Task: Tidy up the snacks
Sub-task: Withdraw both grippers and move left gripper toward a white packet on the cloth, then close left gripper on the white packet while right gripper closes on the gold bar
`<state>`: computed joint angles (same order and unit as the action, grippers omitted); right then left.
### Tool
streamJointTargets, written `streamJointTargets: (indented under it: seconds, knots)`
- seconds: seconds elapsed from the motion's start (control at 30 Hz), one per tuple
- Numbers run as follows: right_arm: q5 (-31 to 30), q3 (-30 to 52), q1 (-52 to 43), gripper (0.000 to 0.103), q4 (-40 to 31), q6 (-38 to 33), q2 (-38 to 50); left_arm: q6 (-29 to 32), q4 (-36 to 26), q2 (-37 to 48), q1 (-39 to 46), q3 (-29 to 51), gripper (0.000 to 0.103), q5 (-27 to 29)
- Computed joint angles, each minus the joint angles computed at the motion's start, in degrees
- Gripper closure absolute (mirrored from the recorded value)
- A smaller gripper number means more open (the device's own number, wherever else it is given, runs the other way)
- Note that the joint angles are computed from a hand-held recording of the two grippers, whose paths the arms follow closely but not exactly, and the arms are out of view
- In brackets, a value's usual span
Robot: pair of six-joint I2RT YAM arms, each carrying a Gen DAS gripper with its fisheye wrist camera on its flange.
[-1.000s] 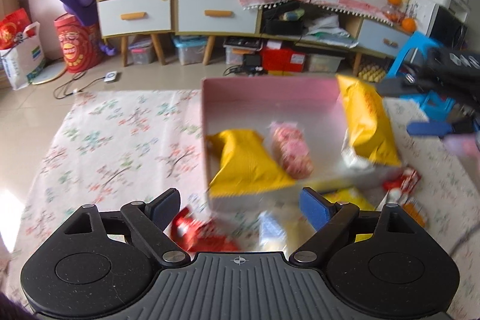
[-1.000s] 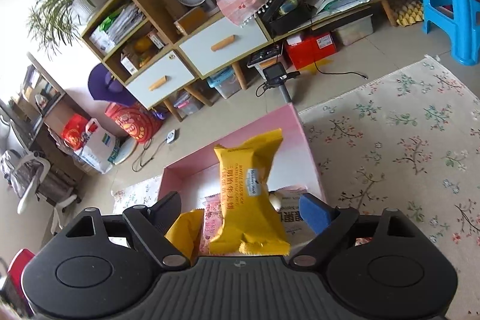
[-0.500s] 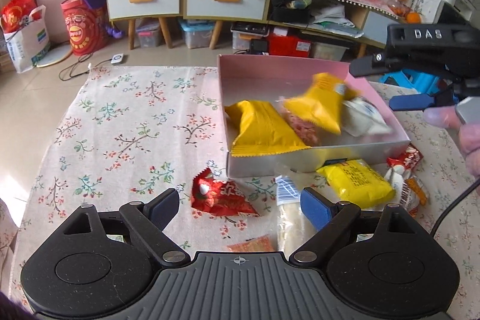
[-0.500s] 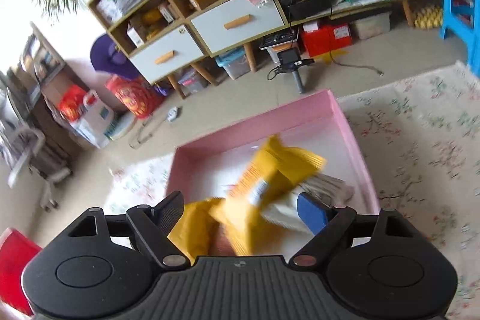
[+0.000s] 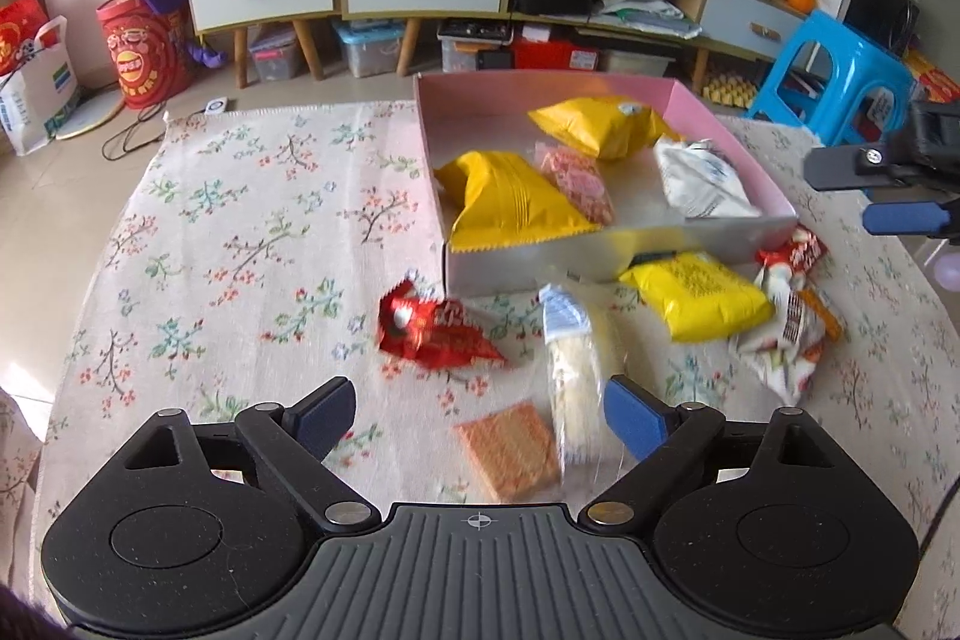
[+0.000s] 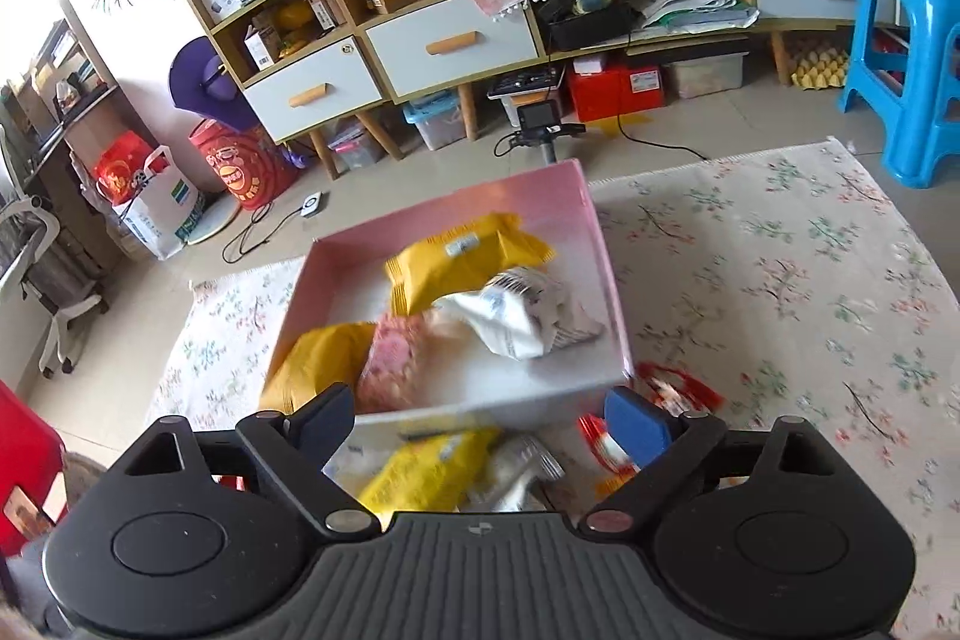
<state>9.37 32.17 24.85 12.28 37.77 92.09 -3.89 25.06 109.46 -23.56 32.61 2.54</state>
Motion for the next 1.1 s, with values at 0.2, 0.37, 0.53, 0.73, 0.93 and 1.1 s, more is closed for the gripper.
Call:
streamJointTargets:
  seconds: [0.2,0.37,0.53,0.73,0.93,1.1]
  knots:
    - [0.7,-6.6,3.9,0.014,4.1,2.9,-2.7,5.0,1.6,-1.1,2.4,-3.9,0.009,1.5]
    - [1.7,-9.5,8.8,0.013,6.5,1.5,-2.6,8.2,4.0,-1.0,5.3,-7.7,0.009,2.5]
    - [4.5,-10.5,15.1,0.013,7.5,3.5,-0.1,7.2,7.1,0.8,6.3,-10.8,0.009,0.4]
    - [6.2,-6.3,23.3,0.013,4.5,5.8,6.3,3.7,10.6,3.9,5.5,-12.3,0.009,-2.4]
    - [6.2,-1.8,28.2,0.013,2.6,6.3,11.4,5.8,11.3,4.3,5.1,-13.0,0.009,-3.7]
    - [6.7,1.0,29.7,0.013,1.0,5.2,13.8,10.0,10.0,3.0,7.4,-14.3,0.009,-2.1]
